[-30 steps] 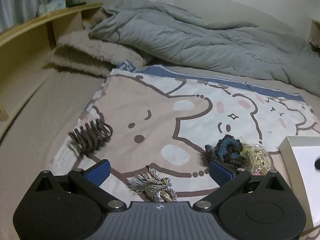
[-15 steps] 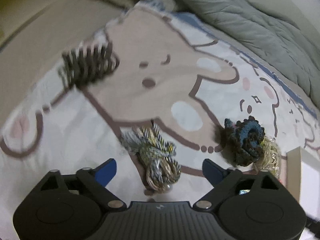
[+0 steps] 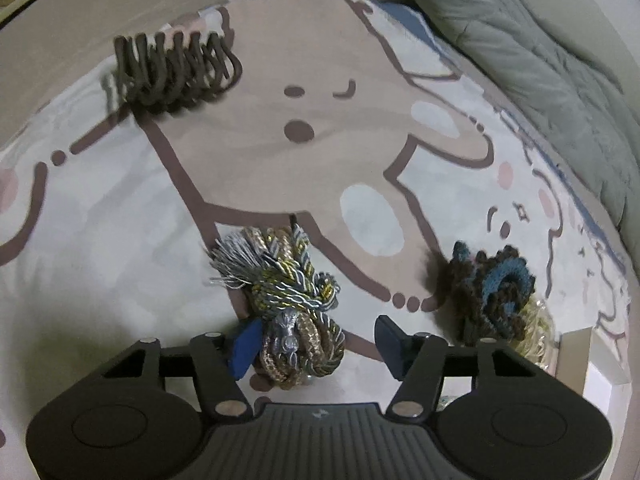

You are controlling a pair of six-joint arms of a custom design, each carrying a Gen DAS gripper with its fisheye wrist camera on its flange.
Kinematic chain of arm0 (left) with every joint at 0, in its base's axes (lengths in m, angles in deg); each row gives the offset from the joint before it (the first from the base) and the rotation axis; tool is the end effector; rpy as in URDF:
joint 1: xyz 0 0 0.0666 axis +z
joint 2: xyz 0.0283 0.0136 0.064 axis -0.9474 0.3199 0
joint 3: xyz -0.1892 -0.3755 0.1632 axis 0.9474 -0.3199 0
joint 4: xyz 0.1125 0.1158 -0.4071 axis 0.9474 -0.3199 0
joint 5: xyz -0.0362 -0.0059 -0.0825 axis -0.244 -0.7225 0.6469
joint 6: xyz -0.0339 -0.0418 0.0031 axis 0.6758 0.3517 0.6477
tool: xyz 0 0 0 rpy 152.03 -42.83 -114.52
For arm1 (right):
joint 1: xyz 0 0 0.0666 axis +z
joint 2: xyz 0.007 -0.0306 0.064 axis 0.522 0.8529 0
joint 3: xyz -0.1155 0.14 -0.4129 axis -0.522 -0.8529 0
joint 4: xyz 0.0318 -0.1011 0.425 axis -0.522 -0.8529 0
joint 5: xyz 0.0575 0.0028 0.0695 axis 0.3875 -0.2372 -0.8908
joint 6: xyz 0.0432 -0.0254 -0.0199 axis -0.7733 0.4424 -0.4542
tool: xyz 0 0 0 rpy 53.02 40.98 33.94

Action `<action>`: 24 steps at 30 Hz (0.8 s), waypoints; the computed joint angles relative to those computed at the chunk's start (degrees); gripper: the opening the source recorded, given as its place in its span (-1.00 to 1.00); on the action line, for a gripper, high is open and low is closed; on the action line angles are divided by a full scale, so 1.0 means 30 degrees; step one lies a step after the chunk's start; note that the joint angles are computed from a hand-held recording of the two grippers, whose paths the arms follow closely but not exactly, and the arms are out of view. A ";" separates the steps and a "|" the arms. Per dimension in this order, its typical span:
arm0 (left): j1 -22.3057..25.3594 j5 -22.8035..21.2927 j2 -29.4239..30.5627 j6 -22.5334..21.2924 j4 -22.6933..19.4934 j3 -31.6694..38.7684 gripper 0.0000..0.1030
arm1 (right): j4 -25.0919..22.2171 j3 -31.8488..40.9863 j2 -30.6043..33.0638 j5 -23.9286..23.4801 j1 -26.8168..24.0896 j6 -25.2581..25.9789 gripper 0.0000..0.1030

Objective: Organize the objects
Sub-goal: 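Lower the left tool onto the blue-gold rope knot while the right tool grasps the gold box, then carry the rope knot in the left tool while the right tool carries the gold box to the white box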

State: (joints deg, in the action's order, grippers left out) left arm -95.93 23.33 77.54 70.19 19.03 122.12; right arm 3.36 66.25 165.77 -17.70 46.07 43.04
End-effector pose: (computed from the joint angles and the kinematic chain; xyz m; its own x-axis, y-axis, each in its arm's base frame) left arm 0.4785 -0.2137 0.2842 -0.6761 -0.6773 -0.2899 -0.6071 0.7352 -0.3015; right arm 0.5109 0.1446 0.3233 -0.9063 -0.2305 -0.3544 -0.3462 0.8857 0.3094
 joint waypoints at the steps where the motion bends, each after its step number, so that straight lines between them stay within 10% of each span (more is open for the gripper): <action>1: -0.0019 -0.0057 0.0211 -0.0173 -0.0240 0.0168 0.17 | -0.0056 0.0047 0.0054 0.0037 0.0053 0.0133 -0.58; 10: -0.0078 -0.0481 0.1214 -0.1547 -0.1392 0.0876 -0.20 | -0.0231 0.0221 0.0375 0.0135 0.0309 0.1003 -0.50; 24: -0.0283 -0.0399 0.0155 -0.2624 -0.0929 0.0300 -0.26 | 0.0341 -0.0167 0.0040 0.1687 0.0746 0.1267 -0.55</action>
State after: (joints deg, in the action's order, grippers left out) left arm -96.78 22.13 78.00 62.31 16.24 123.02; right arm 4.38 65.75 165.89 -12.64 48.31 46.84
